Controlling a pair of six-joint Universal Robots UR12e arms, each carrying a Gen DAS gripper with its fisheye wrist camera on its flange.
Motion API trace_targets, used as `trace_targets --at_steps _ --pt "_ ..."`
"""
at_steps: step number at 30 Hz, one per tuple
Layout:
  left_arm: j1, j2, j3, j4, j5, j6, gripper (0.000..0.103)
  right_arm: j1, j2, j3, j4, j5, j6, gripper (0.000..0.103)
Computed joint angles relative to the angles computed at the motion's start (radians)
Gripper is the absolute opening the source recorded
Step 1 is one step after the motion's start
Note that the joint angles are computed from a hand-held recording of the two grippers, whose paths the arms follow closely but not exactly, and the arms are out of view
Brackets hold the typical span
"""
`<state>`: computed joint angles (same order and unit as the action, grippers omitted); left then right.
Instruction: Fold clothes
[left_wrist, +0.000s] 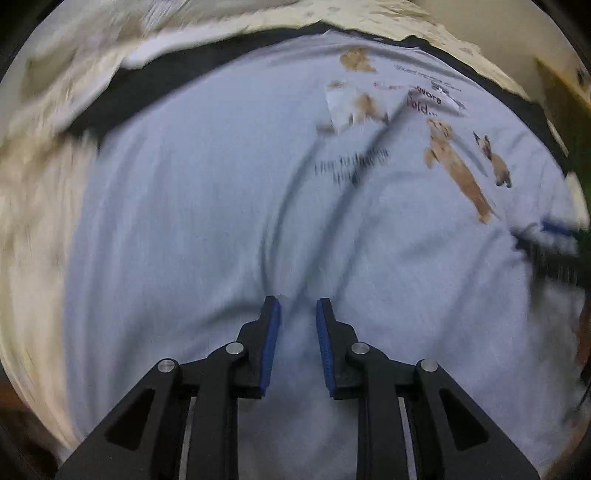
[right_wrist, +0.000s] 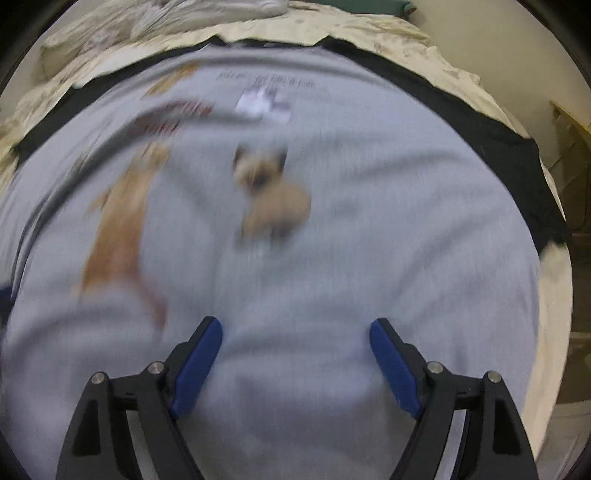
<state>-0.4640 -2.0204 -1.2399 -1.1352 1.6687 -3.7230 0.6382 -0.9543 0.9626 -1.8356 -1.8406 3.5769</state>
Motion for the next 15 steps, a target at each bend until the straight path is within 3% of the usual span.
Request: trace_targets --at_steps 5,7,10,12,15 --pt "-0.05 0.03 -0.018 -0.064 0.02 0.092 0.023 0.011 -0.19 0.264 -0.031 0.088 0.031 0.083" --pt "-0.053 0.056 -0.046 -0.061 -0.039 0.091 0.023 0.026 -0.234 0.306 0.017 0.086 0.009 0.083" --pt "-0.049 0.082 -0.08 -0.028 -0.107 0.075 0.023 0.011 -0.321 0.384 0.012 0.214 -0.007 0.083" --pt "-0.046 0.088 -0.097 -0.006 -0.121 0.077 0.024 -0.012 -0.411 0.474 -0.129 0.231 0.069 0.083" --pt "-0.043 0.079 -0.092 -0.007 -0.125 0.067 0.023 -0.069 -0.526 0.604 -0.266 0.321 0.281 0.083"
